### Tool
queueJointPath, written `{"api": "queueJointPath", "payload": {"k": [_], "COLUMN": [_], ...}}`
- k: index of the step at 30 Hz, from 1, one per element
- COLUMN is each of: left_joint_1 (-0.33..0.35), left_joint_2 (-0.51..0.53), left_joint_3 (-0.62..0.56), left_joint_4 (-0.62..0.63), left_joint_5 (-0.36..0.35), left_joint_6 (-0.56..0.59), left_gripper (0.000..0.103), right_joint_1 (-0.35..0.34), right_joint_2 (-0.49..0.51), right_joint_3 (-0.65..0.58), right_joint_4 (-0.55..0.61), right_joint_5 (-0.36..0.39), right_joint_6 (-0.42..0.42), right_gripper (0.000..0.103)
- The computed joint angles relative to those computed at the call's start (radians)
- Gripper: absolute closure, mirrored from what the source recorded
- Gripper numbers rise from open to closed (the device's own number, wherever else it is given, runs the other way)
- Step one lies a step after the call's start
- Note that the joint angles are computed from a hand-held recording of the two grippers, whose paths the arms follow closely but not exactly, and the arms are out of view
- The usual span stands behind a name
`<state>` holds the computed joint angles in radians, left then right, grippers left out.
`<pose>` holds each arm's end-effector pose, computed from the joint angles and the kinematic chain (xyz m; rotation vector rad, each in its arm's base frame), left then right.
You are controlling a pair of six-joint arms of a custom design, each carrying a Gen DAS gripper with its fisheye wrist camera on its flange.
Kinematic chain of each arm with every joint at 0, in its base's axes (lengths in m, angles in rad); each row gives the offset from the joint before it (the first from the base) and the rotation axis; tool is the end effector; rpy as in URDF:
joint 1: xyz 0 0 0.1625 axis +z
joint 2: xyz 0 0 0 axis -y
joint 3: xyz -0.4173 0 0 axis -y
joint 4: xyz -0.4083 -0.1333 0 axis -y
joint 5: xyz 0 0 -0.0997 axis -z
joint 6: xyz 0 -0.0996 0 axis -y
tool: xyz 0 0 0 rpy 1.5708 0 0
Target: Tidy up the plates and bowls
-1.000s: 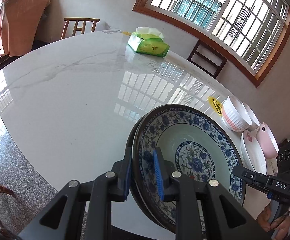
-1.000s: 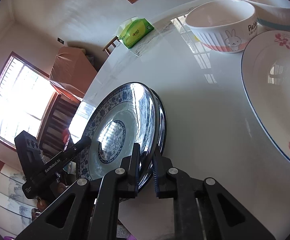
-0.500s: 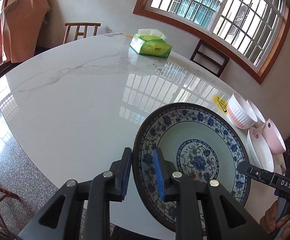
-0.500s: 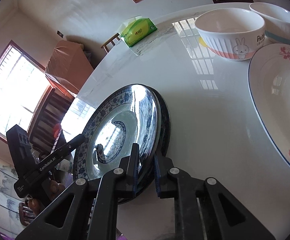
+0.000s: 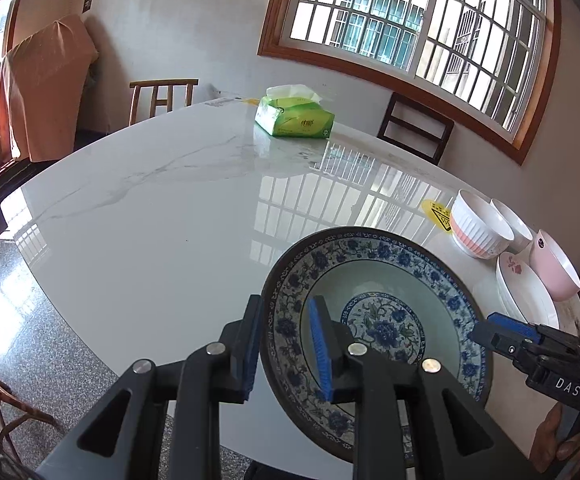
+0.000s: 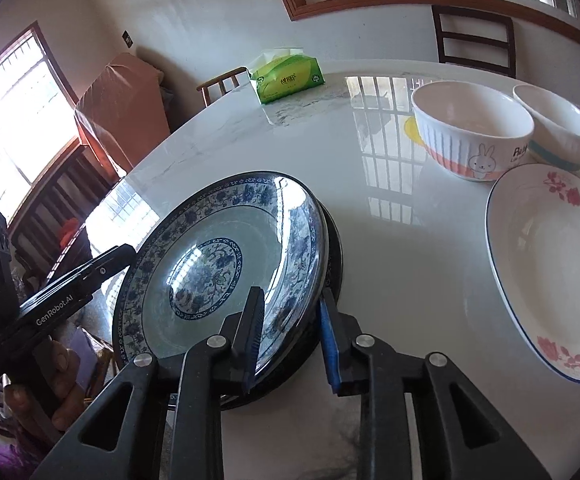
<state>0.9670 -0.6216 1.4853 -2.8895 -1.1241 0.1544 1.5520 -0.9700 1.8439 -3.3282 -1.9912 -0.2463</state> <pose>-0.2713 -0.7039 0.0582 0.8713 2.5724 -0.7494 0.0808 -0.6331 0.2130 0.0320 -2.4289 1.0648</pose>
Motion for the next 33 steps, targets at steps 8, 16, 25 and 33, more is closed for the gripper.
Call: {"api": "queueJointPath", "payload": {"k": [8, 16, 25, 33], "left_joint_1": [-0.007, -0.057, -0.113, -0.157], "left_joint_2": [-0.019, -0.038, -0.022, 0.059], "left_joint_3": [0.030, 0.073, 0.113, 0.111], "left_joint_4": [-0.020, 0.040, 0.066, -0.102], "left_joint_5": [-0.044, -0.147, -0.316, -0.422], "left_joint_6": [0.003, 0.020, -0.040, 0.045], "left_gripper": [0.079, 0.032, 0.023, 0.023], "right_joint_1": [0.049, -0.059, -0.180, -0.282], "right_joint_2": [0.061, -0.109, -0.193, -0.295], "right_joint_3": [-0.009, 0.240, 0.386, 0.464], "right_joint_4": [-0.218, -0.473, -0.764, -0.724], "right_joint_5": [-0.164, 0.018, -0.116, 0.070], "right_joint_6": [-0.153, 0.026, -0.014, 0.071], "right_gripper": [0.054, 0.054, 0.051, 0.046]}}
